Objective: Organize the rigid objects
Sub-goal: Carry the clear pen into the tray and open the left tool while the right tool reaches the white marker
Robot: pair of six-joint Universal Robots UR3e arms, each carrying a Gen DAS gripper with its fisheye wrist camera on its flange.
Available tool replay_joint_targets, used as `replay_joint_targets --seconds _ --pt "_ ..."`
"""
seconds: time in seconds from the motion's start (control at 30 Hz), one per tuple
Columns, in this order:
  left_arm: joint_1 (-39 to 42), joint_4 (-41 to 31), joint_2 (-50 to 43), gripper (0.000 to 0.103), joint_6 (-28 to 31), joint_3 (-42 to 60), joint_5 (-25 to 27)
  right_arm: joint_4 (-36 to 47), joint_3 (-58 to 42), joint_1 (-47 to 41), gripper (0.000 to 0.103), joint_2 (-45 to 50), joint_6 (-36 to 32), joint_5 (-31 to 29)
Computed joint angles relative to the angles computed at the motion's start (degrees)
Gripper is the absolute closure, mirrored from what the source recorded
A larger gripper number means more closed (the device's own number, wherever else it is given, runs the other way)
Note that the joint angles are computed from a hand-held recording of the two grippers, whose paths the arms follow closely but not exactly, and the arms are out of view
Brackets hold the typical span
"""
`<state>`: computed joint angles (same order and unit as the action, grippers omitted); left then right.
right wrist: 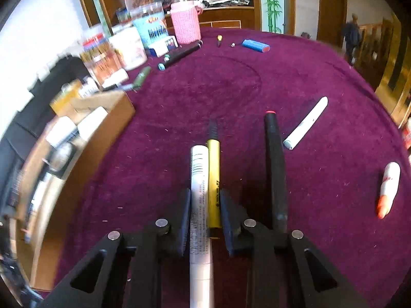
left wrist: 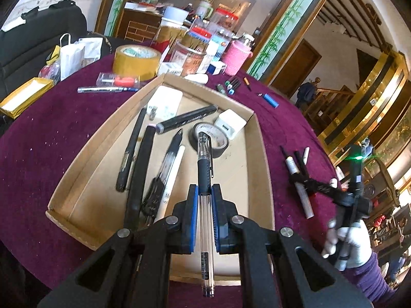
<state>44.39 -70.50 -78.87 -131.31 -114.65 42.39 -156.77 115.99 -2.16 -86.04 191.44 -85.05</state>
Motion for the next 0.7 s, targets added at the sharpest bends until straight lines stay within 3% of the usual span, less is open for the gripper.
replay_joint_targets --seconds 0.03,0.13,0.3,0.37,0.43,0.5,0.57,0.63,0.7 --pt "-0.52 0.36 -0.61 0.093 -0.45 0.25 0.70 -0.55 0.76 -0.39 0.094 -0.96 0.19 1.20" --pt "-2.56 1.87 -3.15 0.093 -2.49 1.67 2.56 -0.01 2.83 -2.81 0.094 -4.93 0.67 8.40" --pt "-8.60 5.80 -9.37 0.093 -7.82 5.64 7.57 2.84 -1.90 0.78 0.093 -2.82 -0.58 6.74" --pt "-11.25 7.67 -12.50 0.093 -10.34 7.78 10.04 3.93 -4.07 2.70 0.088 -0.79 -1.25 2.70" --pt "-13.11 10.00 -14.81 0.093 -12.43 9.39 11.33 4.61 -4.52 2.79 0.054 -0.04 -2.06 1.55" --pt "-14.44 12.48 -16.22 0.093 -14.84 10.61 12.67 3.18 -3.73 2.60 0.040 0.38 -2.01 0.40" --pt "-14.54 13.57 -16.43 0.093 -16.34 10.96 12.72 2.32 -3.05 2.52 0.040 0.35 -2.48 -0.75" --pt "-13.41 13.25 -14.50 0.086 -15.39 9.55 10.88 2.15 -2.31 1.82 0.040 0.23 -3.44 -0.01" --pt "-11.95 12.88 -11.77 0.070 -14.26 7.50 9.31 3.02 -2.87 2.09 0.043 1.16 -4.51 -0.61"
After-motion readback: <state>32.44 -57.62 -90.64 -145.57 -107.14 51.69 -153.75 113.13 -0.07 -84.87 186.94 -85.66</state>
